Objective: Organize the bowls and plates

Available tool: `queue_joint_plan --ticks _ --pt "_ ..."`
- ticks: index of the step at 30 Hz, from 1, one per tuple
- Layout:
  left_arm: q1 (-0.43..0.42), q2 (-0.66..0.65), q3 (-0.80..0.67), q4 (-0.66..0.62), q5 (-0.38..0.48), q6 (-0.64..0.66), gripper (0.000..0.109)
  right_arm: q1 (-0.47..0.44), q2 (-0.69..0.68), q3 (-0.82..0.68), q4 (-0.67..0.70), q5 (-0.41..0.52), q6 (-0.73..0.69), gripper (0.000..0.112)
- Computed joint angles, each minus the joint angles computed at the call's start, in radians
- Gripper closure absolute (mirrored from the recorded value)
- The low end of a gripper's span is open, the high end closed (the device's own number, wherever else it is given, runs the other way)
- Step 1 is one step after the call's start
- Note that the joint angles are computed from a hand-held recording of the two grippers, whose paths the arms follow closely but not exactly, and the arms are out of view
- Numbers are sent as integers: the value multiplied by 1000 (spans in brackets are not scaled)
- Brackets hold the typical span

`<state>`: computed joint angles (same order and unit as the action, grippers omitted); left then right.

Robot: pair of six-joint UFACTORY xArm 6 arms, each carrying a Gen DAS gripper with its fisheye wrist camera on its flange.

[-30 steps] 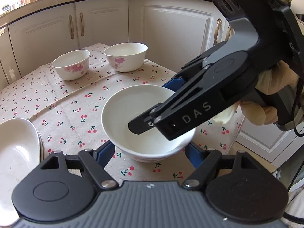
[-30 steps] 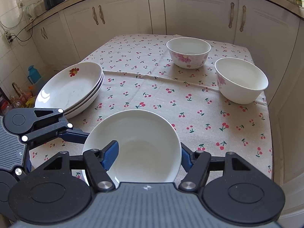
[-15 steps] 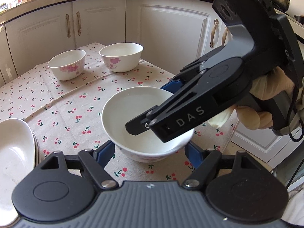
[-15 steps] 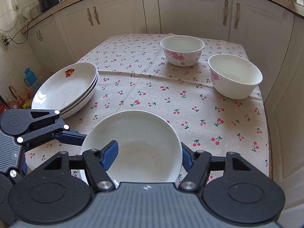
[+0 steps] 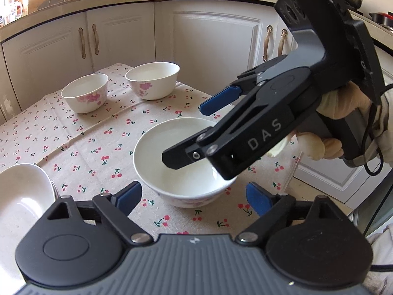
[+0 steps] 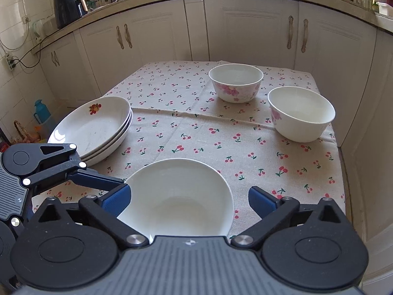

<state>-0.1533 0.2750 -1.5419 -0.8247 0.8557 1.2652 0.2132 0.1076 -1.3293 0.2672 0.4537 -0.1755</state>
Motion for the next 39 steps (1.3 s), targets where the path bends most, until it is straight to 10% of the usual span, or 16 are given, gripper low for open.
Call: queue_joint_plan --ticks 23,39 --pt "29 3 -72 19 -6 -74 14 -28 -101 136 -540 -177 475 9" --pt "-15 387 -665 240 112 -316 14 -112 -18 84 -601 -173 487 9"
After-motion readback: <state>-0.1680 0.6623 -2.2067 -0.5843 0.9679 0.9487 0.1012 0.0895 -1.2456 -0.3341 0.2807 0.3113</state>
